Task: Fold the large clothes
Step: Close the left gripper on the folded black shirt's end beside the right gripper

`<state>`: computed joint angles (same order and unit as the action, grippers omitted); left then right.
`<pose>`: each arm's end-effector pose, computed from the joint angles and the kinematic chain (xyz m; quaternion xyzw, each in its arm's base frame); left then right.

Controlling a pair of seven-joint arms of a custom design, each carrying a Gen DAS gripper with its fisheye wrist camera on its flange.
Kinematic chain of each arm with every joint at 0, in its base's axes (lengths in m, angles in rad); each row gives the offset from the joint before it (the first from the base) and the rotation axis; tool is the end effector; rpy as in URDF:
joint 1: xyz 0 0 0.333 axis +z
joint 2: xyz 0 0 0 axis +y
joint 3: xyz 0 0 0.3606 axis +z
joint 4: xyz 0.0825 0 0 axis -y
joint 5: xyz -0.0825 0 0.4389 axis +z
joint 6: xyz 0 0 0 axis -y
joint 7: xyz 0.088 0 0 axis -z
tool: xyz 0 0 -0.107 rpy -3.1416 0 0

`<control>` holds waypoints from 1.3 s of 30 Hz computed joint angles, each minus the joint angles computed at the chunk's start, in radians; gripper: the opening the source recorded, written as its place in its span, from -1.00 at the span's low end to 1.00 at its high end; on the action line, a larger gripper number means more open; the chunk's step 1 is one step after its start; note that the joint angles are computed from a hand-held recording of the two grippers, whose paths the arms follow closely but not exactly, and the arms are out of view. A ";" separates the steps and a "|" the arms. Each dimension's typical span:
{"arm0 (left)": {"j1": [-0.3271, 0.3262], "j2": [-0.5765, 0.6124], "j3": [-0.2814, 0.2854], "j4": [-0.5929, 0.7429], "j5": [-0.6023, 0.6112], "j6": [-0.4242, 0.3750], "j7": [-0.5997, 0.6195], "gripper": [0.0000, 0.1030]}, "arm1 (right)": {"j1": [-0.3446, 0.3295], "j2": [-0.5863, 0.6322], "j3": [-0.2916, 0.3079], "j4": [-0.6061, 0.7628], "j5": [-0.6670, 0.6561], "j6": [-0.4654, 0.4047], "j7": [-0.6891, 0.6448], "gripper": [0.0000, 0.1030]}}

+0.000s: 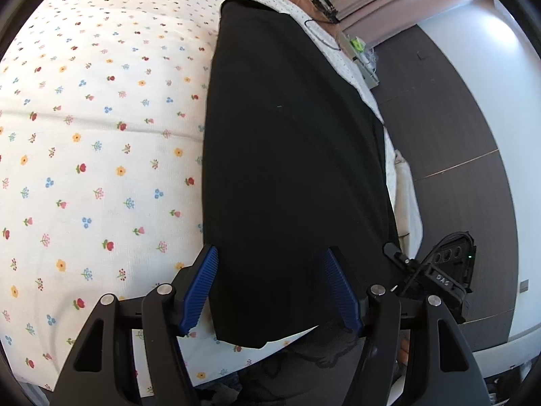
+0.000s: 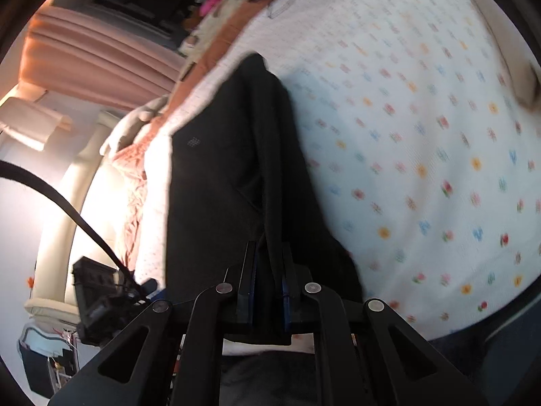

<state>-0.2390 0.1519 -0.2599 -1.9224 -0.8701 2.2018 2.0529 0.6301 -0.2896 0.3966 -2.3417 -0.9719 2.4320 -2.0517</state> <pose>0.5760 -0.3362 0.4575 0.4790 -0.7924 0.3019 0.2269 0.2674 0.4566 0.4945 -0.2693 0.8599 -0.0813 0.4260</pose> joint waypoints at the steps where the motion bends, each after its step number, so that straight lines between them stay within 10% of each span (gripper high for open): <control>1: -0.004 0.004 0.001 0.001 0.021 0.001 -0.014 0.28 | 0.001 0.001 -0.002 -0.008 0.005 0.009 0.006 -0.85; 11: -0.001 0.031 -0.001 0.009 0.039 -0.020 -0.040 0.20 | 0.026 0.012 -0.038 0.010 0.120 0.023 -0.135 -0.66; 13: 0.000 0.038 0.000 0.021 0.031 -0.010 -0.048 0.20 | 0.025 -0.004 -0.041 0.009 0.148 0.018 -0.180 -0.46; 16: 0.008 0.049 -0.001 0.033 0.005 0.001 -0.041 0.20 | 0.010 -0.031 -0.025 0.015 0.141 -0.023 -0.209 0.54; 22: 0.011 0.076 -0.003 0.075 0.012 0.015 -0.052 0.26 | -0.028 -0.085 -0.036 -0.031 0.127 0.016 -0.225 0.54; 39: -0.005 0.194 -0.018 0.205 0.069 0.062 -0.146 0.63 | -0.256 0.018 -0.109 -0.075 -0.022 0.462 -0.280 0.54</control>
